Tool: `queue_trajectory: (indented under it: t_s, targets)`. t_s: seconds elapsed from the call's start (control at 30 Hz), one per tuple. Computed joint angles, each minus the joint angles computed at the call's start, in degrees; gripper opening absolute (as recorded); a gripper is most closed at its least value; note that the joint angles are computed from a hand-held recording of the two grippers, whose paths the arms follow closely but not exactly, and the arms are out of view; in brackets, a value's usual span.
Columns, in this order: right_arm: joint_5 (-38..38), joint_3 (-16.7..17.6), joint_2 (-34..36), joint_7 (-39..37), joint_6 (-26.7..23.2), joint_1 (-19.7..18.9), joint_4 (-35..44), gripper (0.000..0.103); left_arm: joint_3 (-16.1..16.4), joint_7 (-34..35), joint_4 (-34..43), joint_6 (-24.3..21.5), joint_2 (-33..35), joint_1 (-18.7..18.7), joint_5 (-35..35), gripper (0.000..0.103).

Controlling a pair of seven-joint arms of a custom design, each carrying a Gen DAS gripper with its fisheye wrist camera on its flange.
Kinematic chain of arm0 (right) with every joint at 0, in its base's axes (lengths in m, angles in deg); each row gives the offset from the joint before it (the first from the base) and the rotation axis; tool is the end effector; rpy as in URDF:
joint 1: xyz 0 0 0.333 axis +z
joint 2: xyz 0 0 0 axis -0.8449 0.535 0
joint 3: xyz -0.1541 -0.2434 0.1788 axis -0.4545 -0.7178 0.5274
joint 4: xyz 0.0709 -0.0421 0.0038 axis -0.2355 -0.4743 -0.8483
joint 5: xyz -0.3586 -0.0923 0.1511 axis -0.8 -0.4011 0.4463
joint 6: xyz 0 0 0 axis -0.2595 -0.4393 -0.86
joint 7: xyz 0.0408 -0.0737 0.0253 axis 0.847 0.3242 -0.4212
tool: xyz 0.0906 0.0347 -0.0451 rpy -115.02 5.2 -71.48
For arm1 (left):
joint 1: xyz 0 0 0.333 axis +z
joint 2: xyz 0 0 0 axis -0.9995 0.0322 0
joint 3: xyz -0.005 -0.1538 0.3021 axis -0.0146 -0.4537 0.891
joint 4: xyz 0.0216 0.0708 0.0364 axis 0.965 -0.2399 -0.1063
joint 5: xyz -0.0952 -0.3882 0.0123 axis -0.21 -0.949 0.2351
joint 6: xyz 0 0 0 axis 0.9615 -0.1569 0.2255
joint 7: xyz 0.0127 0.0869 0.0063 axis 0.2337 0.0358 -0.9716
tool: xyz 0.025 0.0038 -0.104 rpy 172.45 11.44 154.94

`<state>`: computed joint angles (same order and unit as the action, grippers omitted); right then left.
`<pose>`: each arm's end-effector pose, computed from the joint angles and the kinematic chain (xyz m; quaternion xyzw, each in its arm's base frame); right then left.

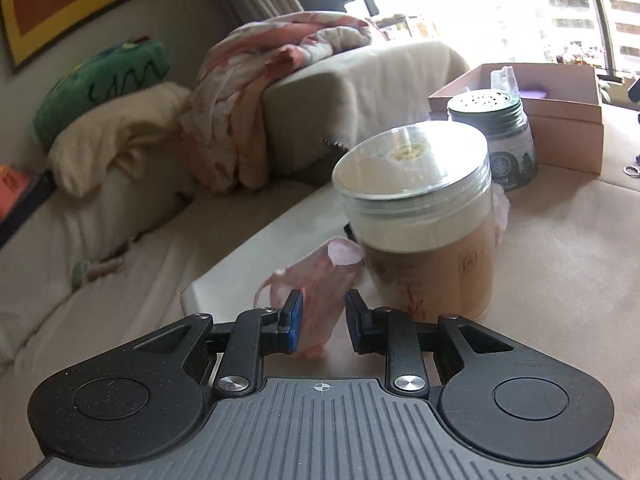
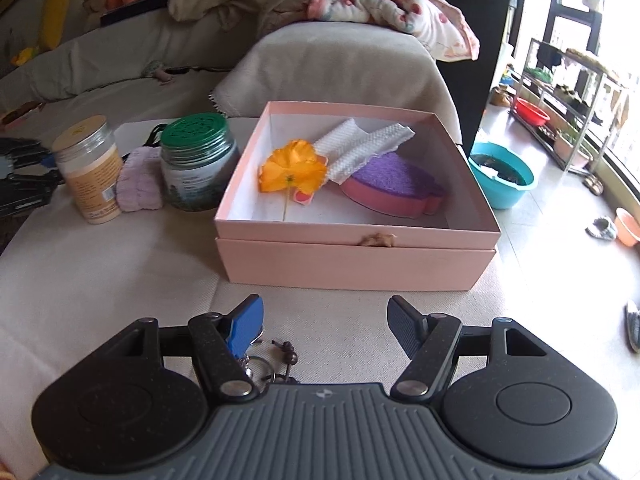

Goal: Organize soft objects

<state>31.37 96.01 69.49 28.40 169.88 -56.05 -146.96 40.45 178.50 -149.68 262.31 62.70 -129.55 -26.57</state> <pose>0.6257 0.0748 0.4344 -0.7529 0.5333 -0.2434 0.2993 0.6932 -0.2413 0.3903 -0.4066 0.7662 -0.2940 0.4015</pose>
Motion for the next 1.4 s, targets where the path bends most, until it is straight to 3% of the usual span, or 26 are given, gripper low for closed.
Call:
queue_trajectory:
  t_s: [0.03,0.07,0.2,0.23,0.33,0.47,0.53,0.63,0.7,0.83,0.9,1.0,1.07,1.23,1.3,1.4]
  targets:
    - [0.2,0.16,-0.14,-0.28,-0.02,-0.19,-0.12,0.069,-1.73,0.31,1.33,-1.32,0.27,1.69,0.71,0.028]
    - [0.08,-0.04,-0.17,-0.03,-0.06,-0.06,-0.14,0.069,-1.46,-0.13,2.61,-2.57,1.04,1.75,0.97,0.028]
    - [-0.64,-0.65,0.32,1.53,-0.51,0.32,0.39,0.069,7.92,-7.55,9.35,-7.42,7.73,-3.2,0.36,0.027]
    - [-0.08,-0.14,0.38,0.98,-0.66,-0.13,0.47,0.069,8.07,-9.71,11.53,-8.31,9.02,-2.42,-0.23,0.027]
    - [0.52,0.24,0.57,0.21,-1.27,-0.4,0.78,0.069,2.82,-13.93,19.33,-14.05,11.07,4.2,-1.59,0.027]
    - [1.98,0.45,0.58,-0.88,-2.46,-0.75,0.86,0.069,-0.95,-19.04,27.1,-20.07,13.64,9.56,-2.49,0.03]
    - [2.43,0.19,0.58,-1.28,-2.99,-0.64,0.77,0.069,-3.26,-20.54,29.03,-21.73,13.83,11.86,-2.68,0.035]
    - [2.42,-0.53,1.05,-1.25,-3.61,-0.19,0.97,0.069,-9.25,-20.86,28.45,-21.87,12.14,16.21,-3.85,0.035]
    - [2.66,-0.69,1.34,-1.04,-4.05,-0.2,1.06,0.069,-10.24,-22.25,27.09,-21.3,11.18,16.72,-3.1,0.033]
    - [6.16,0.46,1.74,-2.85,-6.83,-1.52,1.37,0.069,-8.31,-24.35,25.63,-23.53,9.8,14.63,2.3,0.027]
    - [8.68,0.75,1.88,-4.29,-8.48,-1.74,1.48,0.072,-9.94,-24.12,24.93,-24.04,8.89,15.55,3.71,0.021]
    - [11.05,0.76,1.7,-6.39,-5.65,-0.7,0.3,0.073,-11.75,-24.63,20.84,-21.18,6.65,16.14,5.85,0.013]
    - [13.55,1.56,1.09,-8.74,-5.87,-1.39,0.03,0.073,-11.03,-26.52,18.27,-19.17,5.62,15.18,7.82,0.011]
    - [31.44,5.03,-3.16,-28.54,-8.02,-4.45,-1.77,0.073,-6.13,-33.26,7.44,-12.04,-0.33,9.79,12.87,0.011]
    - [32.64,4.05,-4.47,-31.24,-10.01,-3.49,-2.77,0.073,-2.16,-36.64,2.63,-8.33,-3.03,5.86,14.78,0.011]
    - [29.79,2.19,-4.3,-29.07,-8.49,-0.2,-3.64,0.073,7.61,-41.12,-4.79,-3.54,-6.45,-4.15,14.86,0.011]
